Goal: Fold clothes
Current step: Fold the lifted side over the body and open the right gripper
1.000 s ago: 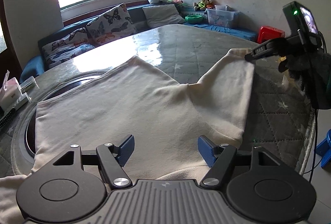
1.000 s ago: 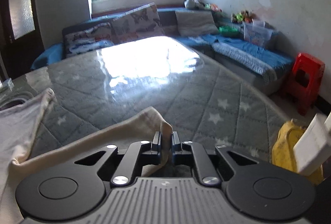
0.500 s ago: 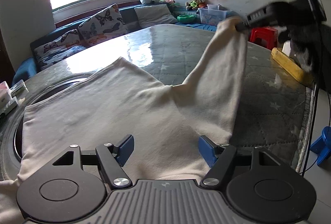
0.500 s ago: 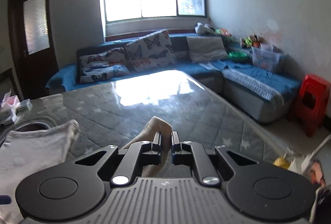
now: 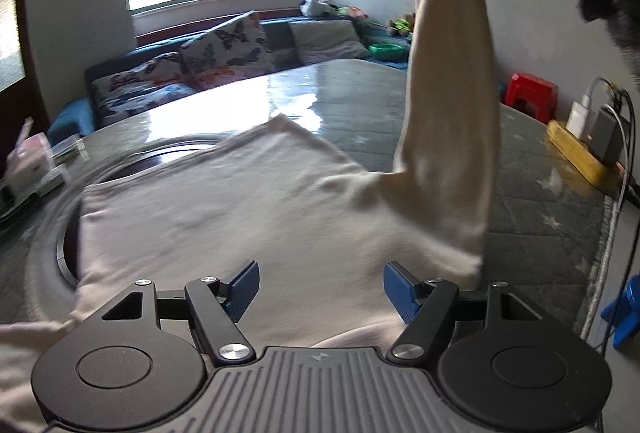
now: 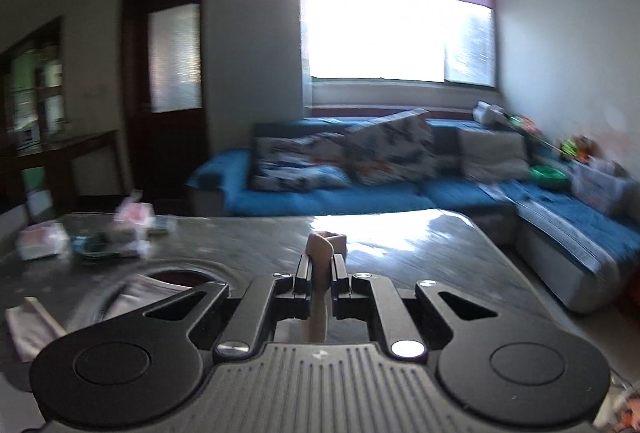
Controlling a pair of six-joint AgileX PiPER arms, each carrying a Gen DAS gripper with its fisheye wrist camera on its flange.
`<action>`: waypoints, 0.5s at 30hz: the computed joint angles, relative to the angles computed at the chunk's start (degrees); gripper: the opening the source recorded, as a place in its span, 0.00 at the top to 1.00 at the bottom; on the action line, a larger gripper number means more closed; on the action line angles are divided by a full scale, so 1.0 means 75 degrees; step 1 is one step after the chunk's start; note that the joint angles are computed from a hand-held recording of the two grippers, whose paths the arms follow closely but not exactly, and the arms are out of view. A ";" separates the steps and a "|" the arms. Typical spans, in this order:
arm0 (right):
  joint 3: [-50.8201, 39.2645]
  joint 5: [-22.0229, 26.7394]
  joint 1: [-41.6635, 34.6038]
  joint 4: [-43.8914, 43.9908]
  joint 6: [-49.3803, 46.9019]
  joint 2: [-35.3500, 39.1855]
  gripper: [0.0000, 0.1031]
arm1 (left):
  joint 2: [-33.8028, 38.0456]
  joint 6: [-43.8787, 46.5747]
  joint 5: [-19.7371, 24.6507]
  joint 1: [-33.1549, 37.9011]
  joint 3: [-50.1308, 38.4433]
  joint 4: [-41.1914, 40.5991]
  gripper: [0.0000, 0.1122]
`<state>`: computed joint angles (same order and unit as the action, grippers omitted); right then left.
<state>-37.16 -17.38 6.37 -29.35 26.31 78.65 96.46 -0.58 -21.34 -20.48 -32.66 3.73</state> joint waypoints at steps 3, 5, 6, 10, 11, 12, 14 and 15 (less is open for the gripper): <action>-0.0222 0.0167 0.0712 -0.0033 -0.0077 0.0003 0.93 | -0.0299 -0.0294 -0.0143 0.0489 0.0333 0.0286 0.36; -0.0376 0.0317 0.1301 0.0365 -0.0486 0.0125 0.93 | -0.0507 -0.0484 -0.0239 0.0817 0.0572 0.0469 0.35; -0.0460 0.0389 0.1585 0.0603 -0.0729 0.0221 0.93 | -0.0609 -0.0592 -0.0282 0.0990 0.0684 0.0580 0.35; -0.0795 0.0485 0.2371 0.0727 -0.0926 0.0799 0.93 | -0.0965 -0.1017 -0.0476 0.1635 0.1121 0.1004 0.35; -0.0882 0.0506 0.2552 0.0847 -0.1071 0.0980 0.93 | -0.1038 -0.1097 -0.0524 0.1779 0.1225 0.1087 0.34; -0.0976 0.0547 0.2719 0.0830 -0.1071 0.1160 0.93 | -0.1096 -0.1207 -0.0573 0.1926 0.1322 0.1213 0.34; -0.1119 0.0699 0.3041 0.0576 -0.0856 0.1475 0.93 | -0.1202 -0.1374 -0.0655 0.2193 0.1507 0.1414 0.34; -0.1171 0.0796 0.3185 0.0409 -0.0709 0.1608 0.92 | -0.1243 -0.1379 -0.0672 0.2289 0.1590 0.1420 0.34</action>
